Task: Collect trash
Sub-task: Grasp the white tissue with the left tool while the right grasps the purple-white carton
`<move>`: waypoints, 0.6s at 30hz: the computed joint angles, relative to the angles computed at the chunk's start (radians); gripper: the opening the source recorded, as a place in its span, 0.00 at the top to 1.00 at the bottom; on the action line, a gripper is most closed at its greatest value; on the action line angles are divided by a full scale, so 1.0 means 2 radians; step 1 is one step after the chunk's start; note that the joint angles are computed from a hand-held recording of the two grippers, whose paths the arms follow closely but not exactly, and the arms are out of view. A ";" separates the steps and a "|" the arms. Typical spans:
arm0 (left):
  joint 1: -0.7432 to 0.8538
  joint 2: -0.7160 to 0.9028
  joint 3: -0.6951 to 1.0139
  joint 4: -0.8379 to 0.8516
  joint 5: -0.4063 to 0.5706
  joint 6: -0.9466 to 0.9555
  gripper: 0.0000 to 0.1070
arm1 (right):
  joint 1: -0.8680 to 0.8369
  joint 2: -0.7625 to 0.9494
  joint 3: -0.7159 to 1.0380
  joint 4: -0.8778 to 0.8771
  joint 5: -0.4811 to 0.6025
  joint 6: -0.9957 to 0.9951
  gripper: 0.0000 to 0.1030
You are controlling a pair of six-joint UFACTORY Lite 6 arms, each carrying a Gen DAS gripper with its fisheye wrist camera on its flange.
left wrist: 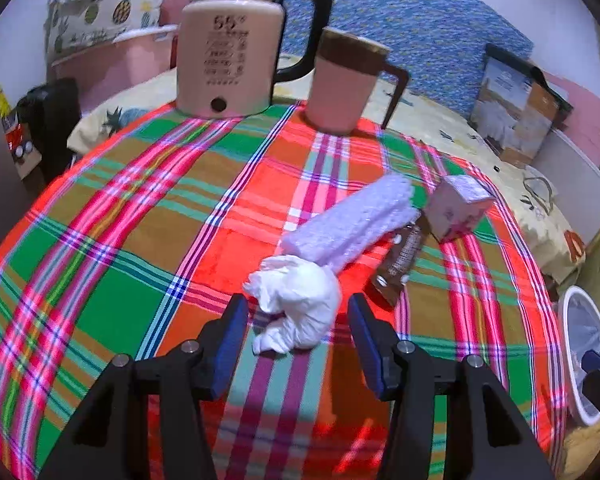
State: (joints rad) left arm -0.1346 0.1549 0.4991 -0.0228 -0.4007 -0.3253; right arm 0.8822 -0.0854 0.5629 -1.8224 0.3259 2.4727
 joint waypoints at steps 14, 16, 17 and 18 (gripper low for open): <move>0.067 -0.040 -0.055 0.193 -0.082 -0.148 0.72 | -0.039 0.216 0.244 0.108 0.021 -0.163 0.38; 0.070 -0.050 -0.064 0.202 -0.089 -0.149 0.72 | -0.040 0.255 0.290 0.139 0.024 -0.191 0.38; 0.074 -0.055 -0.067 0.211 -0.092 -0.153 0.72 | -0.039 0.274 0.311 0.154 0.028 -0.207 0.38; 0.080 -0.058 -0.071 0.223 -0.096 -0.159 0.72 | -0.037 0.300 0.342 0.180 0.037 -0.235 0.38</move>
State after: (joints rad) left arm 0.0260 0.0396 0.3581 0.4233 -0.5924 -0.6424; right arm 0.8084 0.5149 1.2466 -1.4618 0.4008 2.0033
